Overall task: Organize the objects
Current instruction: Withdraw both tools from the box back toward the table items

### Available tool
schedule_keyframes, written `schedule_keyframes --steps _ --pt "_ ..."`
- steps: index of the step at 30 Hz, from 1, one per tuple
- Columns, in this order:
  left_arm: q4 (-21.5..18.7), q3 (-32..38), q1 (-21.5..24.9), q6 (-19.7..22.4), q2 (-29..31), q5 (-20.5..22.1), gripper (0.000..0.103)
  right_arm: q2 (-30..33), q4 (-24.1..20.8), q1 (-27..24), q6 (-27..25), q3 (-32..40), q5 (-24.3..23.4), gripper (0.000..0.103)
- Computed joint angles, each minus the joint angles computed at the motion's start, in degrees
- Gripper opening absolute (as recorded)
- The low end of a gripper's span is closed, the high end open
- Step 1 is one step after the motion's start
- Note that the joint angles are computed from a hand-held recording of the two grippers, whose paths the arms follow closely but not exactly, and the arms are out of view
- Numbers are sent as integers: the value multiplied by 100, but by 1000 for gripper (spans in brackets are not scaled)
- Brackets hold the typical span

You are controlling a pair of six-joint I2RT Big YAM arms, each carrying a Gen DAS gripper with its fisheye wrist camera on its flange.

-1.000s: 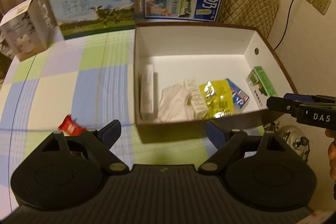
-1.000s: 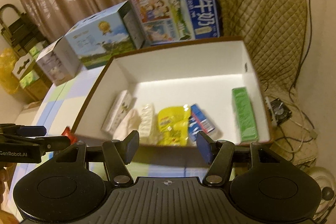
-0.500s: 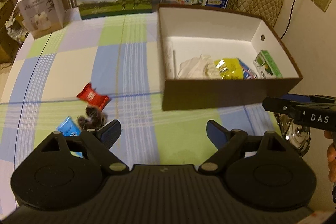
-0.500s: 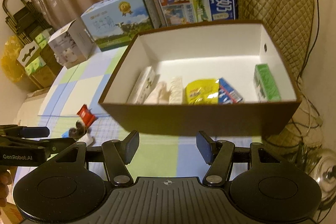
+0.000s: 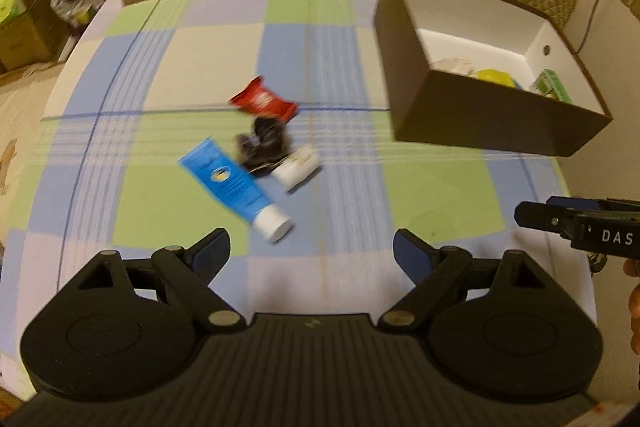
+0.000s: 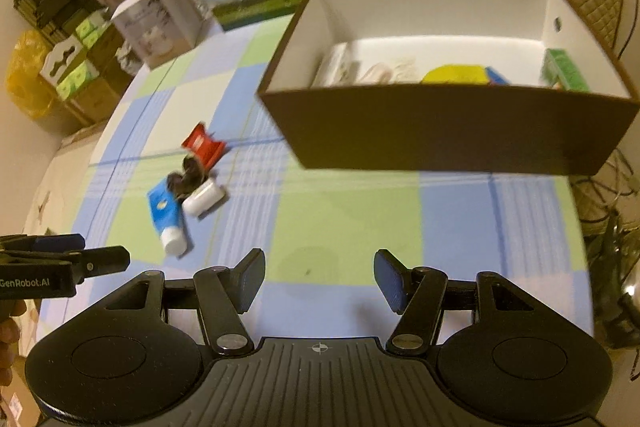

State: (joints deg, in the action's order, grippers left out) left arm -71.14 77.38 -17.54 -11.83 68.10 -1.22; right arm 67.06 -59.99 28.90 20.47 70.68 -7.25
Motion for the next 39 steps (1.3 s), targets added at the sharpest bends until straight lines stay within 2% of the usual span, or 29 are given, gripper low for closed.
schedule_keyframes --steps 8,14,22,29,39 --pt "-3 -246 378 87 -160 131 86 167 3 400 128 -1 124 58" --pt "49 -339 472 115 -95 114 86 272 -16 475 240 -55 259 58" --pt "141 -382 526 82 138 141 86 387 -15 362 278 -60 213 58" --pt "465 -428 560 -12 446 132 85 520 -19 209 265 24 200 58" --pt "827 -286 630 -146 1057 -59 77 654 -83 -17 281 83 232 58"
